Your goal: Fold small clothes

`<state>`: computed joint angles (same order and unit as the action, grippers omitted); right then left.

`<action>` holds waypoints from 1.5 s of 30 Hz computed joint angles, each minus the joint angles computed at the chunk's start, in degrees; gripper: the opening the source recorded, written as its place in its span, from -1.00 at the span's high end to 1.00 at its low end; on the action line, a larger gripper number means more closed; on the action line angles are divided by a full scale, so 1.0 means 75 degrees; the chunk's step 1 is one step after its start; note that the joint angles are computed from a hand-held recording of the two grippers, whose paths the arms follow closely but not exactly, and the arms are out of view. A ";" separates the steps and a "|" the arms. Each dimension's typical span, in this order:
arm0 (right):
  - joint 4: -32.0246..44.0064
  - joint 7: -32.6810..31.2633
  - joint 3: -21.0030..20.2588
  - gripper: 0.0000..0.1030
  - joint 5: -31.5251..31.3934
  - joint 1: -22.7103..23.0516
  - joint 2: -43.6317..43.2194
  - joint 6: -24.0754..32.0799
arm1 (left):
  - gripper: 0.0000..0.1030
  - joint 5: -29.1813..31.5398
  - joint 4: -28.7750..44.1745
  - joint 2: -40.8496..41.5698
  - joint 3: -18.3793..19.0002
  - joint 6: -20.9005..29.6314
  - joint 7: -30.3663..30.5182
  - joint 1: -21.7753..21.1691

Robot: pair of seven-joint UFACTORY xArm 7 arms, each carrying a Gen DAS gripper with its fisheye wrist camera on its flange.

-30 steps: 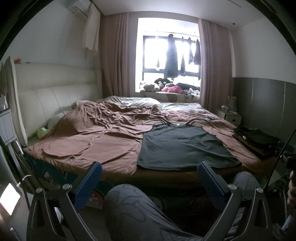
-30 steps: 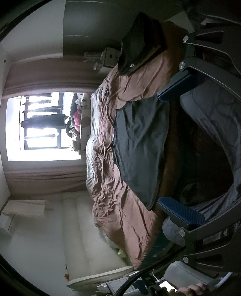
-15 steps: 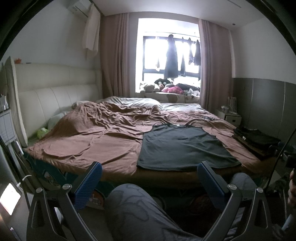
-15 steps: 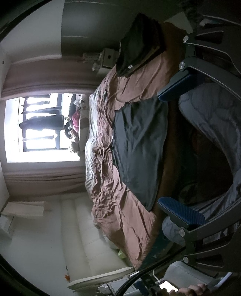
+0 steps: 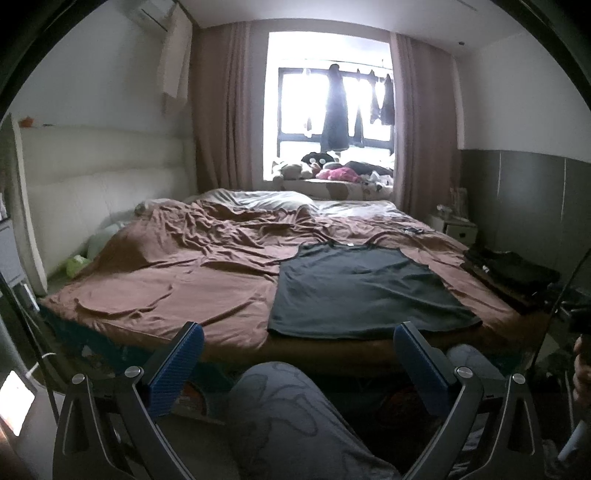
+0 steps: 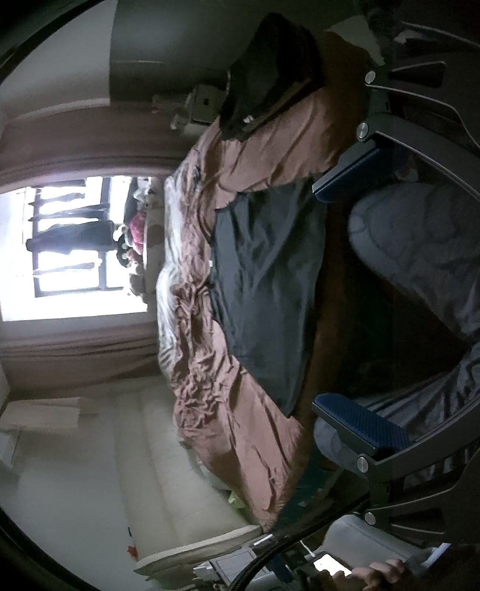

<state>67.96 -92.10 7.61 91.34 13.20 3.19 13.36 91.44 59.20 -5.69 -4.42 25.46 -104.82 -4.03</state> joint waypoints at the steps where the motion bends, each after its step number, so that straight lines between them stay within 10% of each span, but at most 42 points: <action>1: 0.0095 0.0280 -0.0016 -1.00 -0.0302 -0.0005 0.0115 0.0002 | -1.00 -0.0063 0.0069 0.0086 0.0019 -0.0032 0.0084 0.0011; 10: 0.0870 0.1876 0.0283 -1.00 -0.1620 -0.0175 0.0906 -0.0543 | -1.00 -0.0271 0.0705 0.0784 0.0278 -0.0454 0.0517 0.0078; 23: 0.1812 0.1619 0.0584 -1.00 -0.0867 -0.0312 0.1915 -0.1130 | -1.00 -0.1001 0.1759 0.2063 0.0875 -0.1428 0.1139 0.0152; 36: 0.2911 0.5774 0.0355 -1.00 -0.4195 -0.0573 0.3067 -0.0361 | -0.99 -0.4328 0.2642 0.3492 0.1384 -0.2544 0.3957 0.0417; 45: 0.3655 0.7957 0.0014 -0.81 -0.5972 -0.0426 0.3843 -0.0323 | -0.38 -0.7427 0.3236 0.4398 0.0095 -0.2393 0.6948 0.1719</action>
<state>95.37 -32.43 7.72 46.55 10.01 32.01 10.94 35.74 83.47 27.30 -3.71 7.51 -52.71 8.86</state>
